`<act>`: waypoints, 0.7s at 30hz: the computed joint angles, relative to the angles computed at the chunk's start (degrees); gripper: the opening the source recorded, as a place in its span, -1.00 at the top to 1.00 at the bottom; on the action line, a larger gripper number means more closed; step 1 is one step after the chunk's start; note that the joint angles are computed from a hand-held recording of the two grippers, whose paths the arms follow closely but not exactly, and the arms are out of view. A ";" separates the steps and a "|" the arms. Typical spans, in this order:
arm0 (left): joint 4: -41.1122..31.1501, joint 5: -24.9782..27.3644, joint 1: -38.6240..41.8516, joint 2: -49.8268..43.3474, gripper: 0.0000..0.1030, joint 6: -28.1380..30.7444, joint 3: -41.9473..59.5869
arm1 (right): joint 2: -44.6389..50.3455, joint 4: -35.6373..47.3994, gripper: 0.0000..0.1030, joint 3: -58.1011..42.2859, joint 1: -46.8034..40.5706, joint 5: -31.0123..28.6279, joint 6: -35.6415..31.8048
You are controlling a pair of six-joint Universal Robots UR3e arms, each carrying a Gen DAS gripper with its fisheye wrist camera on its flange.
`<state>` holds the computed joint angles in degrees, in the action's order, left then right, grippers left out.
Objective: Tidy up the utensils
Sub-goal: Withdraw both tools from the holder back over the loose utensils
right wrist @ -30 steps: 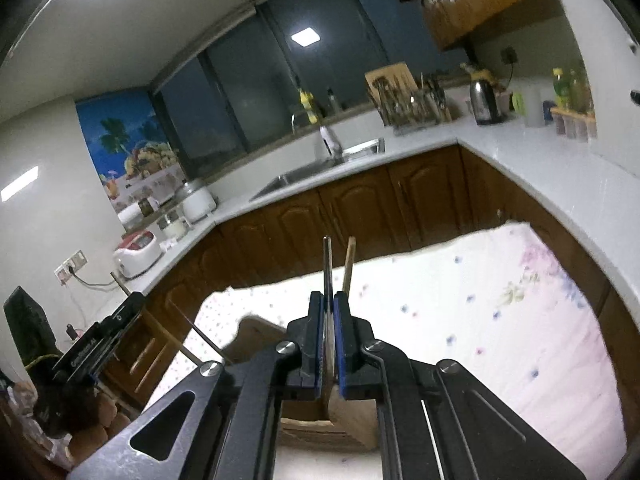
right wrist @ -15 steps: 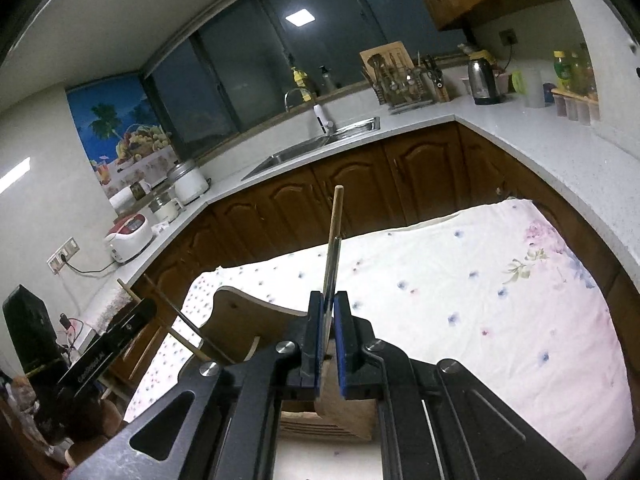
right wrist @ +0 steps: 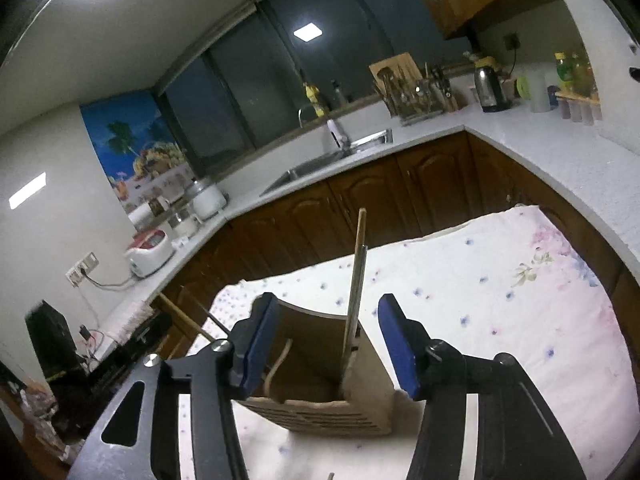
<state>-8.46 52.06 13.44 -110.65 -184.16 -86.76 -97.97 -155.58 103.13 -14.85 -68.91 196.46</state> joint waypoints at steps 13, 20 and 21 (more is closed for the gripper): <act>-14.20 -10.39 18.90 29.13 -0.80 15.18 -26.33 | -27.04 8.25 -0.79 16.47 -5.00 1.58 0.05; -45.78 -14.20 28.71 48.51 -0.82 32.22 -29.87 | -42.71 22.64 -0.79 21.35 -7.80 3.10 -1.83; -48.60 -13.75 29.03 50.00 -0.82 33.04 -29.41 | -44.90 25.01 -0.79 21.82 -8.76 4.00 -2.54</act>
<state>-57.06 38.31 42.47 -60.65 -151.11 -116.17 -142.87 -130.57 124.94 -23.60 -64.91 193.92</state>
